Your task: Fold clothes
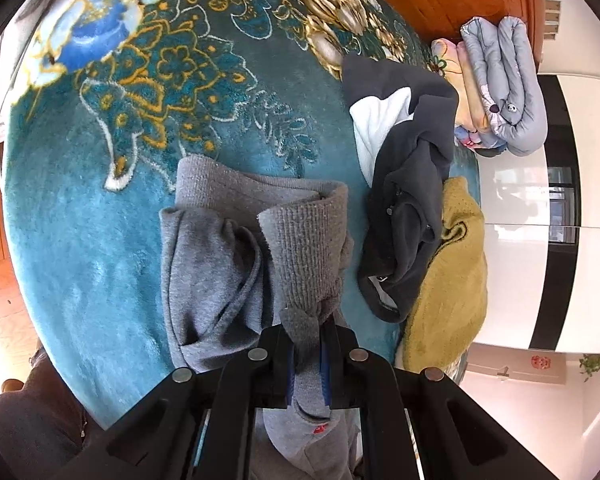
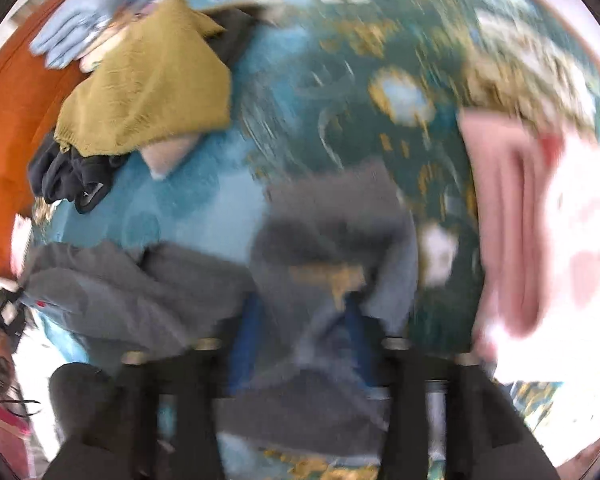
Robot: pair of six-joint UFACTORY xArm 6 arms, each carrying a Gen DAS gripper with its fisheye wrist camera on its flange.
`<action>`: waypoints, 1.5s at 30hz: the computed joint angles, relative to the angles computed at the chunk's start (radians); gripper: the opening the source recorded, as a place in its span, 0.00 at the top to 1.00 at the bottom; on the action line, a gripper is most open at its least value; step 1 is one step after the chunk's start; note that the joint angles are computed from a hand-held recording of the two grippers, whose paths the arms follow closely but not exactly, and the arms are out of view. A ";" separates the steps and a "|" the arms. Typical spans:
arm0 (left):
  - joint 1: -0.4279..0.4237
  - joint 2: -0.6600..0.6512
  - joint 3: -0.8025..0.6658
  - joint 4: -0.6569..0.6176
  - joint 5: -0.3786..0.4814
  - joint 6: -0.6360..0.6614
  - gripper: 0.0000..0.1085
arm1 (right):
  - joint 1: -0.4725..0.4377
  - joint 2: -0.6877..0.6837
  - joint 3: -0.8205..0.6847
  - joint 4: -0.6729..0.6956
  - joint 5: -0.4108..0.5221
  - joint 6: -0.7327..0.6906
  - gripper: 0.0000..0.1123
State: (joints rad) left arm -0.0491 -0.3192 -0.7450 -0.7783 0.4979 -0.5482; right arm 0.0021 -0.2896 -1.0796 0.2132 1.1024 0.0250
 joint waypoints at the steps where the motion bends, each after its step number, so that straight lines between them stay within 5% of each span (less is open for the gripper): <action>1: -0.002 0.002 -0.003 0.001 0.001 -0.002 0.91 | 0.019 0.039 -0.024 -0.004 -0.012 -0.003 0.54; 7: -0.009 0.001 -0.021 0.022 0.007 -0.014 0.91 | 0.115 0.246 -0.158 -0.156 0.057 0.016 0.54; 8: -0.008 -0.001 -0.023 0.023 0.007 -0.011 0.91 | 0.118 0.260 -0.164 -0.179 0.071 0.028 0.59; 9: -0.008 -0.004 -0.025 0.023 0.007 -0.008 0.91 | 0.108 0.265 -0.165 -0.179 0.079 0.044 0.82; 10: -0.008 -0.007 -0.027 0.015 0.004 0.003 0.91 | 0.090 0.264 -0.162 -0.165 0.082 0.062 0.96; 15: -0.006 -0.027 -0.033 -0.089 -0.047 0.086 0.91 | -0.128 0.118 -0.104 0.148 0.006 0.062 0.97; 20: -0.004 -0.059 -0.036 -0.221 -0.083 0.190 0.91 | -0.346 -0.044 -0.072 0.342 -0.049 0.046 0.97; 22: -0.001 -0.015 -0.076 -0.181 -0.057 0.160 0.91 | -0.396 -0.073 -0.073 0.383 -0.023 0.029 0.97; 26: 0.006 0.074 -0.160 -0.099 0.000 0.099 0.91 | -0.390 -0.029 -0.084 0.392 0.006 0.054 0.97; 31: 0.018 0.327 -0.495 0.109 0.170 -0.018 0.91 | -0.279 0.155 -0.204 0.396 -0.049 0.099 0.97; 34: 0.013 0.368 -0.615 0.063 0.123 0.064 0.91 | -0.245 0.201 -0.295 0.421 -0.132 0.088 0.97; 38: 0.028 0.344 -0.613 0.094 0.113 0.118 0.91 | -0.258 0.173 -0.321 0.416 -0.236 0.038 0.97; 45: 0.075 0.239 -0.330 0.001 0.133 0.126 0.91 | -0.311 -0.010 -0.041 0.419 -0.099 0.041 0.97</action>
State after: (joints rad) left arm 0.0254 -0.0803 -1.0753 -0.7777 0.6311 -0.4223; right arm -0.3090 -0.2998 -1.1209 0.6323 1.0038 0.0663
